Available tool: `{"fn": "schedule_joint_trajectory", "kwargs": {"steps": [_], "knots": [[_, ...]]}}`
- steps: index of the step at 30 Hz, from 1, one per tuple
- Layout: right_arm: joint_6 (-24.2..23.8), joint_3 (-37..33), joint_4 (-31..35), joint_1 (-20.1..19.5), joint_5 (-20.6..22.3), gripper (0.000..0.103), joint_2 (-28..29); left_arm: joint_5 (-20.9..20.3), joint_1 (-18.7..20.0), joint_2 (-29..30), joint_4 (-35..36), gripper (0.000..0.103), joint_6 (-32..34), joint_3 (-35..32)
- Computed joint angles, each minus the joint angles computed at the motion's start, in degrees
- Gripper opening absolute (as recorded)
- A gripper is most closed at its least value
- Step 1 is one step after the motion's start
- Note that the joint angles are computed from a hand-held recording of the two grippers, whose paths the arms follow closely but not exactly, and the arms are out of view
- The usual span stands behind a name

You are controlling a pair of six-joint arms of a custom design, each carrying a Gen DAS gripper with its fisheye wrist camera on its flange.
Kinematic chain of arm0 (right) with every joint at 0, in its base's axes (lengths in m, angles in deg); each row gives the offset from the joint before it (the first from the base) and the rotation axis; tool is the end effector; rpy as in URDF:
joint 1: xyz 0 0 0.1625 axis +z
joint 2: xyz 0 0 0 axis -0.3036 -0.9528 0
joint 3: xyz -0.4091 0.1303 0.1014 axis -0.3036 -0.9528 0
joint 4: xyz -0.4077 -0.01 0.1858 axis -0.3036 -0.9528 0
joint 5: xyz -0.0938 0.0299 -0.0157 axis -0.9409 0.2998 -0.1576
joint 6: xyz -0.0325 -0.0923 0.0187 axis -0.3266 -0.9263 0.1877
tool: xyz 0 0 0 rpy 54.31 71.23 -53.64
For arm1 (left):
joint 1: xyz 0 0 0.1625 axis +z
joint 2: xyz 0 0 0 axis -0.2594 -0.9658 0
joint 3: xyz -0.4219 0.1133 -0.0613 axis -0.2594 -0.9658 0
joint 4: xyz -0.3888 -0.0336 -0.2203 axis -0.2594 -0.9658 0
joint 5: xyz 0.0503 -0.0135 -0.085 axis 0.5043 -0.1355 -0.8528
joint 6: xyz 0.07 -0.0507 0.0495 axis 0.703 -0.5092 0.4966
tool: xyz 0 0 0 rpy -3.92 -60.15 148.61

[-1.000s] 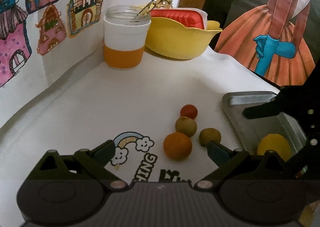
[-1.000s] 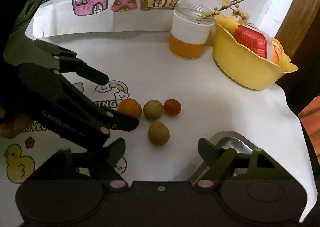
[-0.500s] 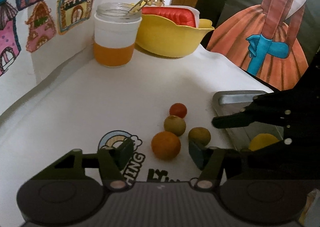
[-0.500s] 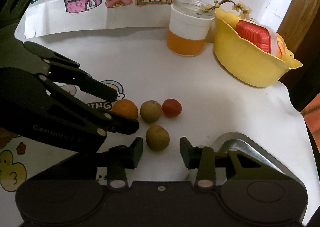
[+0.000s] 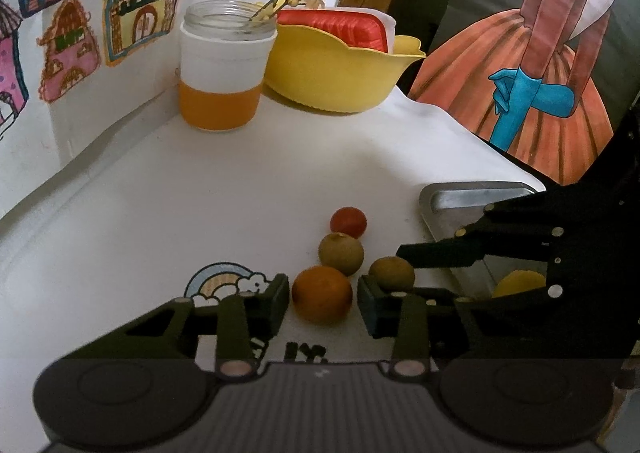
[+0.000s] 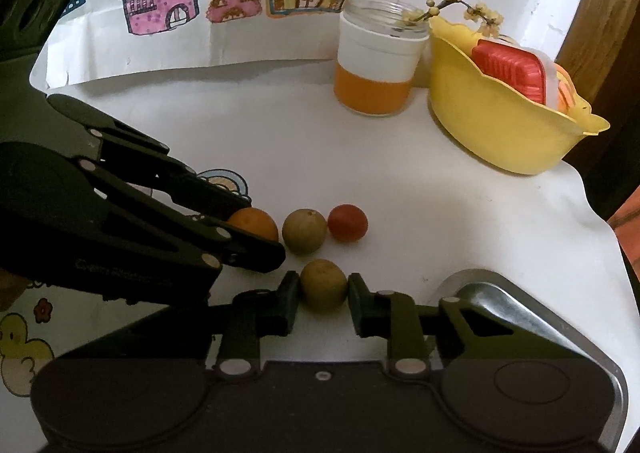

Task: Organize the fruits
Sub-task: 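Grasp a small orange with the left tool while the right tool grasps a small brown round fruit, then carry the small orange with the left tool while the right tool carries the brown fruit over the tray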

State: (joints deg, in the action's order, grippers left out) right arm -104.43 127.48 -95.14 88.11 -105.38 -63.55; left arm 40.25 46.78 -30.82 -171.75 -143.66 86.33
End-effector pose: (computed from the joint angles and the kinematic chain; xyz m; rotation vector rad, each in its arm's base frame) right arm -0.0713 -0.5758 0.2731 1.7366 -2.1521 0.1880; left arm -0.3335 -0.4627 -0.1547 -0.0196 2.3444 -1.0805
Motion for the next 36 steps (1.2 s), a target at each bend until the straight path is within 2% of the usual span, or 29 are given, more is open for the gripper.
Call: {"fn": "schedule_joint_trajectory", "kwargs": {"steps": [8,18,29,36], "knots": [[0.6,0.2,-0.1,-0.2,0.3,0.028,-0.2,-0.1,0.0,-0.2,1.6,0.036,-0.6,-0.3],[1.4,0.1,0.5,-0.6,0.7,0.028,-1.0,-0.5,-0.3,-0.4,4.5,0.034,-2.5,-0.9],[3.6,-1.5,3.0,-2.3,5.4,0.028,-3.4,-0.2,-0.8,0.3,3.9,0.034,-1.4,-2.3],[4.5,-3.2,4.1,-3.5,9.0,0.028,-4.7,-0.3,-1.1,1.9,2.1,0.034,1.6,-4.8]]}}
